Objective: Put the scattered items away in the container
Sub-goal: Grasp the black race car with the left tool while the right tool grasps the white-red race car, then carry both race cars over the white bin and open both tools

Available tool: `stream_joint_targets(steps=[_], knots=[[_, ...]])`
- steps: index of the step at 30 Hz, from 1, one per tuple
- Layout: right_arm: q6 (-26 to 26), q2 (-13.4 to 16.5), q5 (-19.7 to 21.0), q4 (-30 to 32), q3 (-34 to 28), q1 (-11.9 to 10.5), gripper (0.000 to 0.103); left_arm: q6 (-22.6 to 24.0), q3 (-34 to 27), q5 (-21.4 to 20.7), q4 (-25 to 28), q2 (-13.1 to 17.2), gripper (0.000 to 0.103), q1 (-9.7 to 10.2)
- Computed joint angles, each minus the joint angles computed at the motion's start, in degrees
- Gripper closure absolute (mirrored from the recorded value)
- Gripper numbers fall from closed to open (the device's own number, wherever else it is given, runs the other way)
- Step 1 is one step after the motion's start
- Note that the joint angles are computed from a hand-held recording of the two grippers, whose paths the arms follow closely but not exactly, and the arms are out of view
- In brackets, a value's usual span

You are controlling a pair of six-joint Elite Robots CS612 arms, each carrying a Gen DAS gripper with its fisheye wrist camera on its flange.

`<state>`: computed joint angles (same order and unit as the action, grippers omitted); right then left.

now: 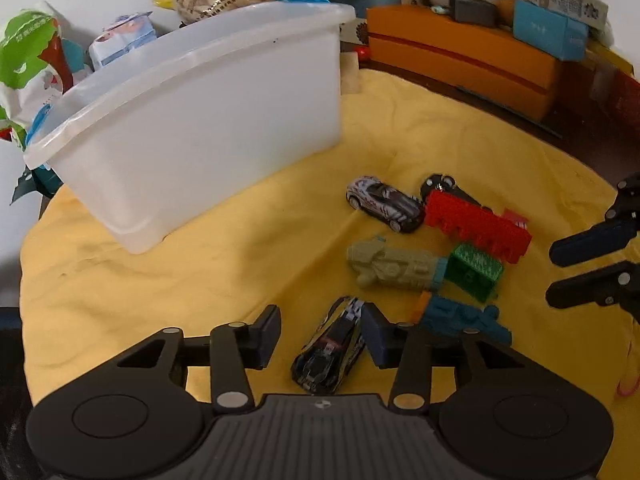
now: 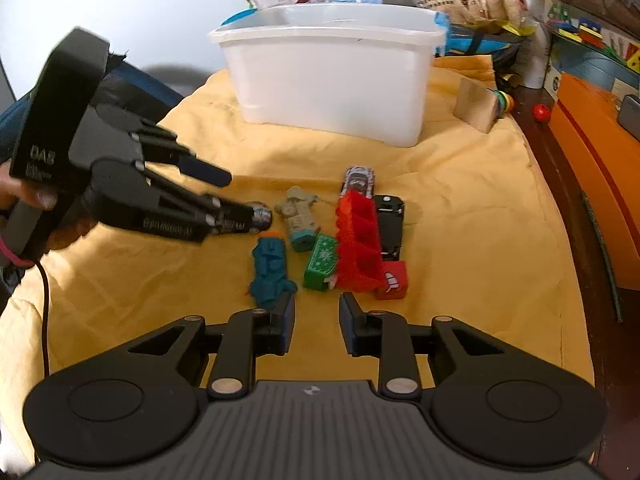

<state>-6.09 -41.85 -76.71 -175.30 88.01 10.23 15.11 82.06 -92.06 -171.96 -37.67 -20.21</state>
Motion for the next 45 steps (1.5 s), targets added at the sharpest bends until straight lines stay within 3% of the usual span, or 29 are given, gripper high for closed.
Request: stream_joint_targets(steps=[2, 4, 5, 6, 9, 13, 16, 19, 21, 26, 31, 33, 36, 41, 45], knots=[[1.0, 0.5, 0.8, -0.5, -0.9, -0.1, 0.073, -2.1, -0.2, 0.4, -0.4, 0.2, 0.054, -0.11], [2.2, 1.3, 0.3, -1.4, -2.7, 0.0, 0.069, -3.2, -0.2, -0.4, -0.2, 0.2, 0.067, -0.03], [2.7, 2.0, -0.5, -2.2, -3.9, 0.1, 0.064, -3.5, 0.0, 0.1, -0.4, 0.1, 0.082, -0.15], [2.9, 2.8, -1.5, -2.9, -5.4, 0.3, 0.058, -3.1, 0.3, 1.3, -0.5, 0.0, 0.084, -0.35], [2.0, 5.3, -3.7, -0.7, -10.9, 0.8, 0.053, -0.9, 1.2, 2.0, -1.3, -0.5, 0.080, -0.48], [2.8, 8.8, -7.0, 7.5, -18.3, 1.2, 0.053, -1.4, 2.9, -0.8, -3.9, -1.7, 0.074, 0.57], [4.4, 10.5, -6.1, 13.4, -21.8, 1.0, 0.053, -1.8, 3.9, -3.6, -6.5, -2.5, 0.064, 1.59], [4.3, 11.6, -5.2, 18.1, -24.0, 1.0, 0.061, 1.6, 4.4, -3.9, -6.4, -2.9, 0.057, 2.02], [4.1, 11.8, -5.8, 18.0, -23.9, 1.1, 0.070, 3.4, 3.6, -4.6, -3.8, -2.8, 0.057, 2.14], [4.1, 10.4, -5.2, 13.5, -21.0, 1.1, 0.070, 8.0, 2.1, -6.8, -0.3, -1.7, 0.057, 1.93], [5.7, 8.8, -3.7, 10.6, -18.7, 0.7, 0.070, 10.9, -0.5, -5.2, 5.0, -0.2, 0.057, 1.55], [6.0, 8.4, -3.4, 10.3, -18.2, 0.7, 0.070, 9.2, -0.9, -7.1, 5.4, 0.1, 0.064, 1.94], [5.8, 8.1, -4.4, 9.2, -17.6, 0.8, 0.070, 5.5, -0.4, -6.2, 3.9, 0.0, 0.070, 1.83], [5.2, 7.4, -5.2, 7.0, -16.5, 0.8, 0.070, -8.5, 2.0, -0.6, -4.1, -1.3, 0.070, 1.35], [3.9, 6.9, -5.9, 5.7, -16.3, 0.9, 0.070, -11.8, 2.9, 6.5, -9.2, -2.9, 0.070, 0.23]])
